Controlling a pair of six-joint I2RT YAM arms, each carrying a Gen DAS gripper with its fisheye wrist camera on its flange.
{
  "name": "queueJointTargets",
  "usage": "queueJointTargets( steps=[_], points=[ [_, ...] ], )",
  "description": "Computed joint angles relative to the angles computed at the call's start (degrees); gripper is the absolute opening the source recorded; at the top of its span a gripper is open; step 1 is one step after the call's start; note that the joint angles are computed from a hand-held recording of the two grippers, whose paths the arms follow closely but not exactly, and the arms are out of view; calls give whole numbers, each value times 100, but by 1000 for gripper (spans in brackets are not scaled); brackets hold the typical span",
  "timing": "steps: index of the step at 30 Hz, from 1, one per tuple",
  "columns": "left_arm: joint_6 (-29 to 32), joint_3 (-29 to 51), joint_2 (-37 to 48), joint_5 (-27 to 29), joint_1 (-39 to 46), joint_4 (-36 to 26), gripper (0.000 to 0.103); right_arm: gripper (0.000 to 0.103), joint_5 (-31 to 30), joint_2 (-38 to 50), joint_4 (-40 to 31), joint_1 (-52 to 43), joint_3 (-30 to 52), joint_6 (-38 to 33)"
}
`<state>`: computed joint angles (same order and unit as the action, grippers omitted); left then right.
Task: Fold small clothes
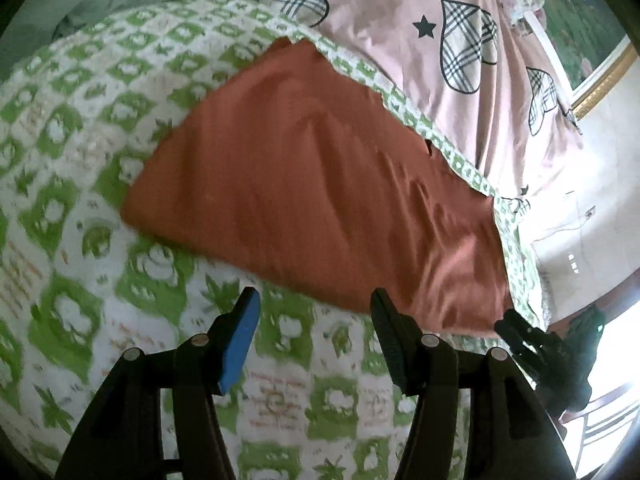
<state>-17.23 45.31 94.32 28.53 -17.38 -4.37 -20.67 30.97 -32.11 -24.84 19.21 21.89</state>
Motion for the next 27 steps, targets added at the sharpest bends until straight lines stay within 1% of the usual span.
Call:
queueJointTargets(
  steps=[3,7,13,15,17,21,23,24,25,26,27],
  points=[
    [-91,-147,-55,-45,-60,101,58,54,-3,-195,-227,11,-35,13],
    [-239,-135,65,-51,-61,213,59,54,-58,-386,-445,-47,-75,1],
    [-491,54,425,16,151,399,60,54,-193,-359,-471,-191,-68,-74],
    [-601,167,561,84,210,442,60,55,-185,-364,-480,-166,-66,-63],
    [-678,237,653,64,234,528,60,55,-9,-516,-527,65,-96,137],
    [-823,383,872,0,278,737,60,55,-89,-447,-498,35,-84,115],
    [-890,494,940,-71,299,756,54,55,-138,-438,-512,34,-61,102],
    [-942,521,967,-98,319,789,53,55,-254,-347,-484,-103,-33,-31],
    [-1017,575,1030,-116,347,832,49,55,-273,-347,-485,-122,-22,-55],
    [-1064,630,1092,-145,371,855,41,55,-314,-354,-488,-159,-12,-77],
    [-1083,705,1160,-210,393,853,37,55,-346,-329,-462,-186,-8,-88]
  ],
)
